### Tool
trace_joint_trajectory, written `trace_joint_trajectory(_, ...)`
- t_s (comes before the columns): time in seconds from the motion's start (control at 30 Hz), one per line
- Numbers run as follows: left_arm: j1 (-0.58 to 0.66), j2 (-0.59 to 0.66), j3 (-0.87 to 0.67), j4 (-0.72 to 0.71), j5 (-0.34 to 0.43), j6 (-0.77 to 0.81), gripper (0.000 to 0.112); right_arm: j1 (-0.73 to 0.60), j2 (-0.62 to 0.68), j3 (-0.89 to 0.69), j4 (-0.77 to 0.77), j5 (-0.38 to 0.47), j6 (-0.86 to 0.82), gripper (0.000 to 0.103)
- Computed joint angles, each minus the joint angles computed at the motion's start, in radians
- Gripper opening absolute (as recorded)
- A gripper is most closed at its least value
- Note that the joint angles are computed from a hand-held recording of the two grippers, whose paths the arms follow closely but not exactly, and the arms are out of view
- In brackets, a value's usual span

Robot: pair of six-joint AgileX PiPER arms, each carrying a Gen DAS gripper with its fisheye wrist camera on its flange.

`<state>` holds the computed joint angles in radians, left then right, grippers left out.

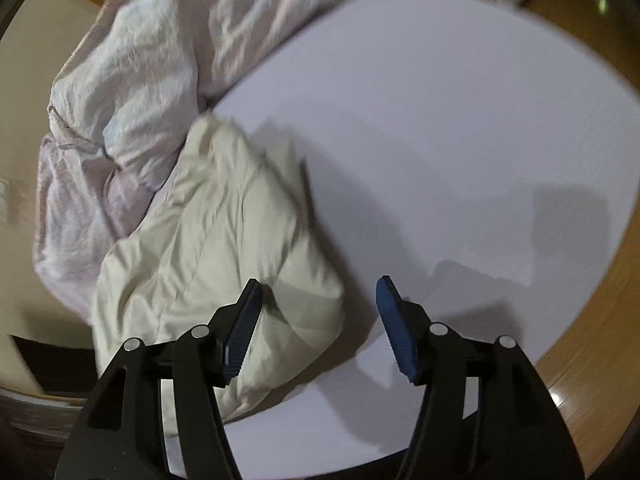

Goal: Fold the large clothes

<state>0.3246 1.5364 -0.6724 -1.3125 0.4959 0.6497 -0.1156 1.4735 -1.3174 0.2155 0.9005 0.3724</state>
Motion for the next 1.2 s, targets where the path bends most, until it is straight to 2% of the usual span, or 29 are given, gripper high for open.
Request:
trace_joint_trajectory(0.13, -0.018, 0.022, -0.016, 0.018, -0.005, 0.008, 0.076, 0.126, 0.042, -0.107, -0.107, -0.023, -0.008, 0.061)
trace_joint_trajectory(0.23, -0.021, 0.049, -0.028, 0.013, -0.003, 0.023, 0.076, 0.248, 0.136, -0.219, -0.056, -0.001, -0.125, 0.06)
trace_joint_trajectory(0.3, -0.02, 0.061, -0.032, 0.007, -0.001, 0.032, 0.076, 0.334, 0.207, -0.29, -0.039, 0.022, -0.174, 0.053)
trace_joint_trajectory(0.47, -0.016, 0.08, -0.039, -0.009, 0.002, 0.059, 0.076, 0.469, 0.337, -0.393, -0.049, 0.048, -0.186, 0.047)
trace_joint_trajectory(0.9, -0.007, 0.112, -0.056, -0.042, 0.021, 0.099, 0.076, 0.527, 0.455, -0.467, -0.126, 0.103, -0.107, 0.047)
trace_joint_trajectory(1.2, -0.019, 0.169, -0.077, -0.142, 0.039, 0.163, 0.082, 0.606, 0.535, -0.469, -0.307, 0.085, -0.046, 0.048)
